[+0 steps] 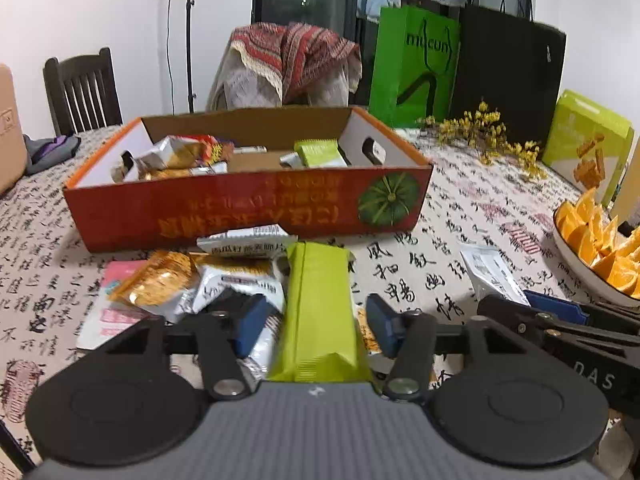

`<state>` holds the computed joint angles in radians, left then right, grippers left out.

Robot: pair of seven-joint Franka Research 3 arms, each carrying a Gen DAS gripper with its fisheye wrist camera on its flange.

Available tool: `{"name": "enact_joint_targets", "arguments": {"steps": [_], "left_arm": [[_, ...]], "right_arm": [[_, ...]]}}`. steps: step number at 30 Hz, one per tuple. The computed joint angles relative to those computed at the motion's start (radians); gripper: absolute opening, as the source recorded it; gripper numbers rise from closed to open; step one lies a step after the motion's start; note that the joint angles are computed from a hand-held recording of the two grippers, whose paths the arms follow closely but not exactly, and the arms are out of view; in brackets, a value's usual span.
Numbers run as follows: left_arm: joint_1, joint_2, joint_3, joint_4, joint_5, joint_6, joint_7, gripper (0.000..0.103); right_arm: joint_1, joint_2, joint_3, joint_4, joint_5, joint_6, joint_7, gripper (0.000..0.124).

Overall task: Organize snacks
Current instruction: 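Carry both held packets over the cardboard box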

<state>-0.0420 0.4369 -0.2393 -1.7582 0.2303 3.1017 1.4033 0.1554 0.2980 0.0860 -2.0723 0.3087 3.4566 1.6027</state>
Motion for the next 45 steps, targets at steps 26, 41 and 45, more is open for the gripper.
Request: {"name": "enact_joint_targets", "arguments": {"steps": [26, 41, 45], "left_arm": [[0.144, -0.059, -0.151, -0.103, -0.076, 0.084, 0.079, 0.035], [0.459, -0.123, -0.422, -0.227, 0.024, 0.195, -0.002, 0.034], [0.515, -0.13, -0.459, -0.231, 0.076, 0.216, -0.05, 0.034]], "right_arm": [[0.12, -0.027, -0.083, -0.01, 0.102, 0.004, -0.102, 0.043], [0.29, -0.071, -0.162, 0.008, 0.368, 0.023, -0.376, 0.043], [0.321, -0.066, -0.176, 0.043, 0.442, 0.015, -0.457, 0.043]]}}
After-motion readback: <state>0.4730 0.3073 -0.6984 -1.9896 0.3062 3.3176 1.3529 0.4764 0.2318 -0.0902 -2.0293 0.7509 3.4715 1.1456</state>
